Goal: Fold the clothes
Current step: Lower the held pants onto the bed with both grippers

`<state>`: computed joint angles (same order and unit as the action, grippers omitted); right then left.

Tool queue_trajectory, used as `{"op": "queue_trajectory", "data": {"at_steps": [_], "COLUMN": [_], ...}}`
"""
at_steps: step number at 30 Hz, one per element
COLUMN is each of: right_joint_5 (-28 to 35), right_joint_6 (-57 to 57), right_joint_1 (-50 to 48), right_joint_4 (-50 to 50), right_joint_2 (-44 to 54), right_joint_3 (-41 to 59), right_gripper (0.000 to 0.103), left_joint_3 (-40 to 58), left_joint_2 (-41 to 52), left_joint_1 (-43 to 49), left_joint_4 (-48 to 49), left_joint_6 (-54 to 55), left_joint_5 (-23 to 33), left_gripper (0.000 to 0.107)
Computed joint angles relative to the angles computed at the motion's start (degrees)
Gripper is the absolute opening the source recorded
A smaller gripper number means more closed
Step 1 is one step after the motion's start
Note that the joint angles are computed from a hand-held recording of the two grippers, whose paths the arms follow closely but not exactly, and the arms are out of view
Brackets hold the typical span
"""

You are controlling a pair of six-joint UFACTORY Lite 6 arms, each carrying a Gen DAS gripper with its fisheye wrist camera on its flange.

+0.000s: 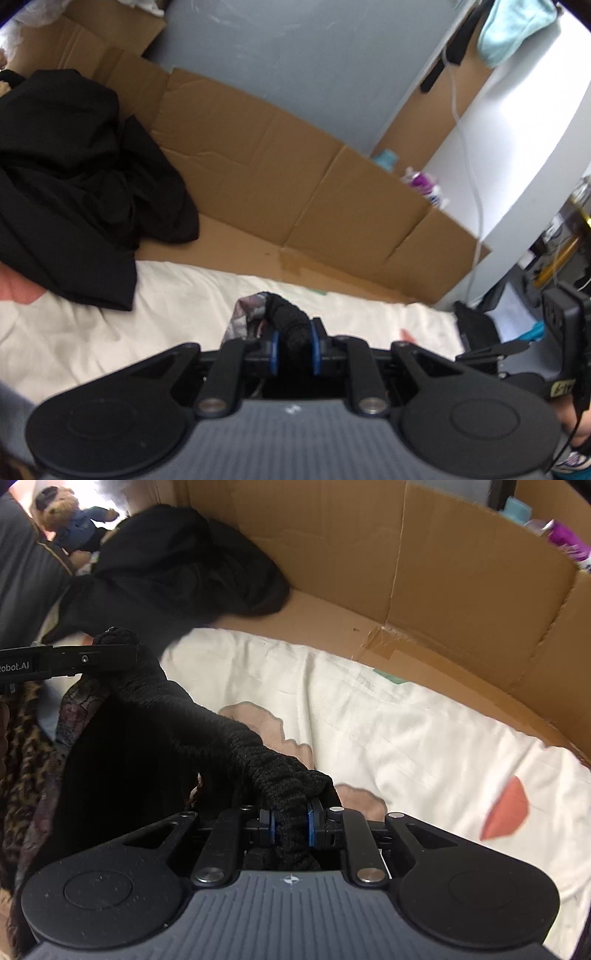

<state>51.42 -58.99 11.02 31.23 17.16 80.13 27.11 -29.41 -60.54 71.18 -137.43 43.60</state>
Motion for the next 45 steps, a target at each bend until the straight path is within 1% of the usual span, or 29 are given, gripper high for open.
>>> {"op": "queue_trajectory", "data": {"at_steps": [2, 4, 6, 8, 9, 11, 12, 13, 14, 15, 16, 17, 18, 19, 20, 22, 23, 25, 28, 32, 36, 39, 41, 43, 44, 45], "right_joint_5": [-1.16, -1.69, -1.61, -0.71, -0.42, 0.53, 0.9, 1.24, 1.65, 2.17, 2.62, 2.9, 3.17, 3.73, 4.44, 5.58, 5.32, 4.98, 5.53, 4.68, 0.75, -1.72, -2.87, -3.88, -4.62, -5.1], "right_joint_6": [0.81, 2.17, 4.15, 7.89, 9.0, 8.24, 7.43, 6.55, 5.72, 5.11, 4.75, 4.38, 4.01, 3.53, 3.03, 2.71, 3.39, 4.72, 6.84, 10.43, 9.02, 7.69, 6.66, 5.63, 5.58, 5.47], "right_joint_1": [1.35, 2.47, 3.71, 4.86, 4.91, 3.95, 3.14, 2.21, 1.25, 0.34, -0.49, -1.37, -2.29, -3.5, -4.85, -7.51, -8.53, -10.66, -14.16, -16.5, -16.86, -16.98, -16.38, -15.67, -14.8, -14.41], "right_joint_4": [-0.31, -0.86, -2.09, -4.54, -5.03, -3.53, -2.39, -1.08, 0.26, 1.3, 2.06, 3.06, 4.17, 5.43, 6.7, 8.44, 8.31, 7.81, 6.4, 4.67, 3.79, 4.84, 6.37, 8.03, 8.66, 8.84], "right_joint_2": [3.48, 6.99, 10.62, 13.39, 13.7, 12.59, 11.54, 10.17, 8.79, 7.42, 6.21, 4.9, 3.57, 2.24, 0.94, -1.59, -2.82, -5.06, -8.13, -12.78, -17.21, -17.63, -17.11, -16.4, -15.89, -15.4], "right_joint_3": [2.27, 5.12, 8.35, 11.33, 11.88, 11.32, 10.6, 9.83, 9.15, 8.68, 8.48, 8.09, 7.66, 6.9, 6.1, 4.36, 3.04, 0.47, -2.97, -11.0, -20.61, -24.55, -25.44, -26.01, -26.13, -25.9], "right_gripper": [0.015, 0.015, 0.018, 0.025, 0.03, 0.036, 0.044, 0.051, 0.054, 0.059, 0.065, 0.068, 0.07, 0.071, 0.071, 0.073, 0.073, 0.073, 0.073, 0.074, 0.074, 0.073, 0.063, 0.039, 0.032, 0.029], "left_joint_3": [-1.71, -3.0, -3.93, -3.71, -3.77, -4.46, -4.57, -4.56, -4.68, -4.65, -4.49, -3.96, -3.34, -2.66, -2.3, -1.97, -1.81, -1.36, -1.8, -3.36, -4.52, -4.86, -4.75, -4.44, -4.42, -4.48], "left_joint_2": [0.66, 1.96, 4.02, 6.42, 6.95, 6.08, 5.04, 3.85, 2.38, 0.79, -0.49, -1.65, -2.71, -3.63, -4.78, -6.67, -7.05, -5.94, -4.2, -1.19, 1.34, 2.52, 3.5, 4.63, 5.09, 5.45], "left_joint_1": [5.27, 9.41, 12.94, 15.61, 16.8, 17.59, 17.59, 17.42, 17.19, 16.69, 16.21, 14.48, 12.56, 10.62, 9.24, 8.37, 8.51, 10.88, 14.47, 19.03, 22.54, 24.48, 25.31, 25.79, 26.11, 26.46], "left_joint_4": [1.94, 4.24, 7.34, 7.43, 7.37, 7.33, 5.57, 3.18, 0.79, -1.98, -4.52, -7.2, -9.44, -11.23, -12.5, -14.41, -15.33, -17.55, -18.49, -17.02, -15.2, -14.36, -13.46, -13.34, -12.98, -12.52], "left_joint_6": [-0.42, -1.99, -4.92, -5.42, -5.52, -5.44, -3.28, -0.49, 2.25, 5.18, 8.01, 10.92, 13.4, 15.44, 17.42, 21.62, 23.85, 28.55, 33.44, 33.02, 31.14, 30.86, 30.94, 31.49, 31.26, 30.88], "left_joint_5": [-4.61, -8.05, -10.97, -13.07, -14.44, -15.78, -16.02, -16.01, -15.91, -15.49, -14.98, -12.31, -9.32, -6.3, -4.11, -1.55, -0.93, -1.65, -5.32, -10.21, -14.05, -16.69, -18.15, -19.19, -19.8, -20.5], "left_gripper": [0.018, 0.018, 0.018, 0.019, 0.02, 0.022, 0.023, 0.024, 0.025, 0.027, 0.032, 0.035, 0.043, 0.048, 0.049, 0.052, 0.053, 0.053, 0.053, 0.053, 0.053, 0.053, 0.053, 0.053, 0.053, 0.053]}}
